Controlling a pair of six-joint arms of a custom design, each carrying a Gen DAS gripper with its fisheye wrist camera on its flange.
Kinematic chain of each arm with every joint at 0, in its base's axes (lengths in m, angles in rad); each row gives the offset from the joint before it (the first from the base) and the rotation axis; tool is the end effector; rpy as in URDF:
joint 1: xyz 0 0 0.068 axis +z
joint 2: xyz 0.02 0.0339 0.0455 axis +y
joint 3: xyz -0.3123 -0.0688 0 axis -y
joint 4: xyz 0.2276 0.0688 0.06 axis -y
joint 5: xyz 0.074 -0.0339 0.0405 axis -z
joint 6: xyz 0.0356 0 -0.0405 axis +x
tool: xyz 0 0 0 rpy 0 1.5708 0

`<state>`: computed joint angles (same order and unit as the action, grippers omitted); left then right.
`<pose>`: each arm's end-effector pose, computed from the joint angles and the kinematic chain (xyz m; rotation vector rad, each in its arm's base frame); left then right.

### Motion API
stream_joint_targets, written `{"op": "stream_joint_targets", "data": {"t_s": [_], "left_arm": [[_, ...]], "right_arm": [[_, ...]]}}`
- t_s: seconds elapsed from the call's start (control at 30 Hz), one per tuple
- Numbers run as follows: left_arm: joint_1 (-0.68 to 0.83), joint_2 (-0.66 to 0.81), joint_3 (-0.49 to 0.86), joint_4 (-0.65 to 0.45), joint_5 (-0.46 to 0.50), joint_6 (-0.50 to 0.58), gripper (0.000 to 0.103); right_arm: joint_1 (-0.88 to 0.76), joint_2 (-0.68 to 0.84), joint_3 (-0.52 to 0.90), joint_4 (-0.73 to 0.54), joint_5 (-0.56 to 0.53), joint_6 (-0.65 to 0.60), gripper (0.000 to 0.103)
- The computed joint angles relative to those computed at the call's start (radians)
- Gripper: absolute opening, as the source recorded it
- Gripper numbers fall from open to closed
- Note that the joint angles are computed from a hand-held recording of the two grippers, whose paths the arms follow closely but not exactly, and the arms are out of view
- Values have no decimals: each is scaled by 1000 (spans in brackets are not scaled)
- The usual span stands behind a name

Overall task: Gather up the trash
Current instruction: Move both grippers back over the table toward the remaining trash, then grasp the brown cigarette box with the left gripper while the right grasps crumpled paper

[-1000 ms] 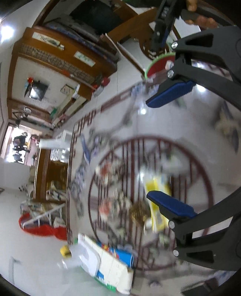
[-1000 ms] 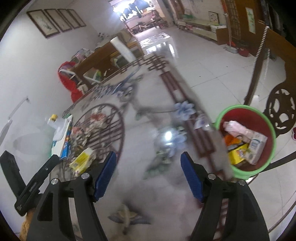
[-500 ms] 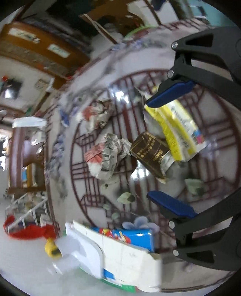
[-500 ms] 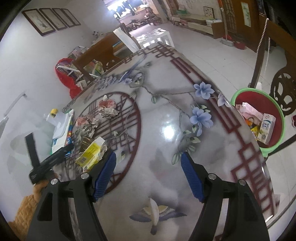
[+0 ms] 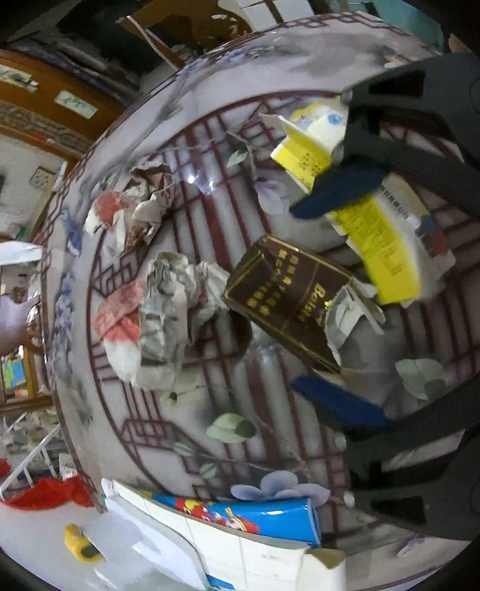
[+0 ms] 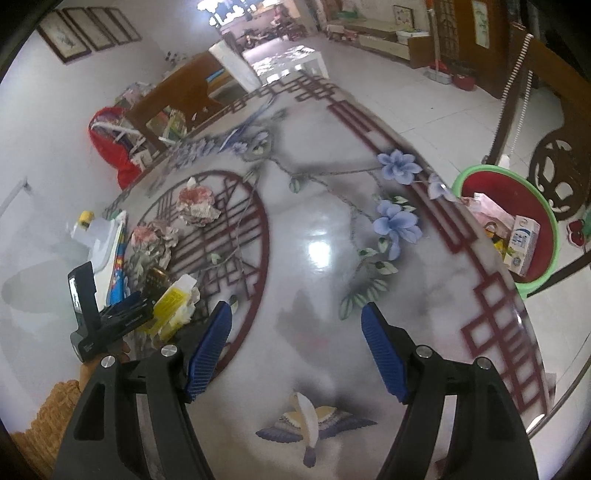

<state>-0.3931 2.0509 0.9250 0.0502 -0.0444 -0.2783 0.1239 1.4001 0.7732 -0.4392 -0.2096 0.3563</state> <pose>0.3409 -0.1397 0.1145 0.1374 2.6515 -0.1654 0.2363 0.0369 0.2411 0.2374 2.6579 0.4361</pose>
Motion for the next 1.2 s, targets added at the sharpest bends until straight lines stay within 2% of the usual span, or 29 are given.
{"op": "stream_joint_targets", "data": {"t_s": [0.07,0.1,0.13,0.17,0.37,0.57,0.67,0.73,0.77,0.8,0.93,1.0,1.07,1.13,1.2], "left_arm": [[1,-22,-26,24,-5,-23,62],[0,-33,-34,25,-12,-27,49],[0,-49,-44,27,-18,-32,27],[1,-56,-40,11,-15,-39,21],[8,-162,-122,48,-15,-114,17],[14,-190,-145,22,-30,-145,17],[32,-184,-154,21,-24,-146,19],[44,-186,-157,27,-7,-148,30],[48,-189,-161,39,-1,-152,42],[47,-191,-163,51,-1,-154,50],[32,-174,-138,57,-5,-143,58],[28,-149,-111,43,7,-138,59],[27,-123,-81,27,26,-138,60],[25,-102,-60,22,39,-133,61],[18,-75,-32,8,40,-123,62]], "right_arm": [[30,31,26,-2,6,-3,71],[42,43,35,-1,7,-2,71],[59,67,56,-1,3,-6,71],[69,82,69,-1,1,-9,71],[161,242,237,20,5,-77,71],[202,484,488,50,10,-114,75],[223,633,661,-4,22,-146,75],[235,718,760,-40,36,-171,76],[239,764,816,-70,37,-181,77],[242,801,864,-100,33,-185,79],[246,959,1049,-217,15,-182,79],[254,1014,1113,-265,27,-207,69],[252,1049,1145,-304,-19,-232,41],[245,1040,1110,-273,-50,-234,32],[238,1000,1041,-213,-55,-236,30]]}}
